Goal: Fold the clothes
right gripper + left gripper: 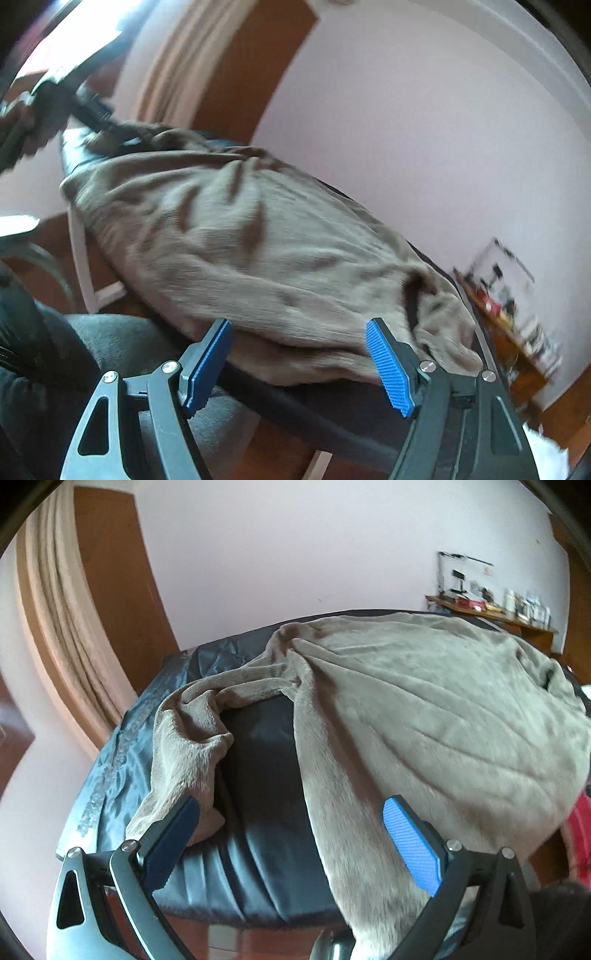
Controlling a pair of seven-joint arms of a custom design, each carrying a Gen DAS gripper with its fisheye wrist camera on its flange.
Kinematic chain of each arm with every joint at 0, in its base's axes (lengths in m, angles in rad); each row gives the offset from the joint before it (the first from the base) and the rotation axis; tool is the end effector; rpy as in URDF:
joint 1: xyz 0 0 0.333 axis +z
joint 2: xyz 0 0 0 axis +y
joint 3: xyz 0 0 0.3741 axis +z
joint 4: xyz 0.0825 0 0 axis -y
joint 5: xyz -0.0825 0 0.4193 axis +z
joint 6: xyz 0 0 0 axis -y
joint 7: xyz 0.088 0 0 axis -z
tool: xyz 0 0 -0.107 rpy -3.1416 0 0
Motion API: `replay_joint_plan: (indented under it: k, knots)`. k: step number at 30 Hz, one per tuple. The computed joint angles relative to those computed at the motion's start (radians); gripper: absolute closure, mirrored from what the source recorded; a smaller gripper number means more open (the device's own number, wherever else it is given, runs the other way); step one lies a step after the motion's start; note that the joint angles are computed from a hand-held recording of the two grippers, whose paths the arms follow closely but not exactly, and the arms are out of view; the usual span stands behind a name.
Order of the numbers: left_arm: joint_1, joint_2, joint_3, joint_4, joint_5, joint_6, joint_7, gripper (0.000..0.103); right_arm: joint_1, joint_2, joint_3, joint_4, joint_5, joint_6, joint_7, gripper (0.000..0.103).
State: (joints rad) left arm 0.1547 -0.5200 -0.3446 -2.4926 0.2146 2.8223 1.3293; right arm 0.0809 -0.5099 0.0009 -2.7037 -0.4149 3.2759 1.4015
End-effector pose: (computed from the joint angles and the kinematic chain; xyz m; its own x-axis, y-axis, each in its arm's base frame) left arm 0.4359 -0.1195 0.5881 -0.0700 -0.9803 -0.1845 -0.6519 0.1850 -0.7354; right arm 0.4041 0.0742 0.5426 0.3698 -0.8071 0.4603 -0.3288 -0.5770 -0.7476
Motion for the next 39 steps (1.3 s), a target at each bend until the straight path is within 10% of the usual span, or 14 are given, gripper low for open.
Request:
replay_joint_plan:
  k: [4, 9, 20, 27, 39]
  knots:
    - [-0.031, -0.081, 0.017, -0.070, 0.011, 0.029, 0.067, 0.002, 0.061, 0.018, 0.015, -0.011, -0.009, 0.013, -0.007, 0.026]
    - [-0.085, -0.159, 0.044, -0.174, -0.035, 0.069, 0.171, 0.002, -0.209, 0.039, 0.331, -0.010, -0.016, 0.065, -0.025, 0.026]
    - [-0.112, -0.166, 0.029, -0.273, -0.127, 0.141, 0.295, 0.002, -0.388, 0.054, 0.543, 0.059, 0.064, 0.051, 0.107, 0.026]
    - [0.113, -0.147, -0.195, -0.264, -0.062, 0.178, 0.171, 0.002, -0.451, 0.058, 0.596, 0.078, 0.077, 0.074, 0.178, 0.026]
    - [0.088, -0.149, -0.121, -0.237, -0.142, 0.226, 0.061, 0.002, -0.367, 0.084, 0.510, 0.082, 0.098, 0.082, 0.209, 0.026]
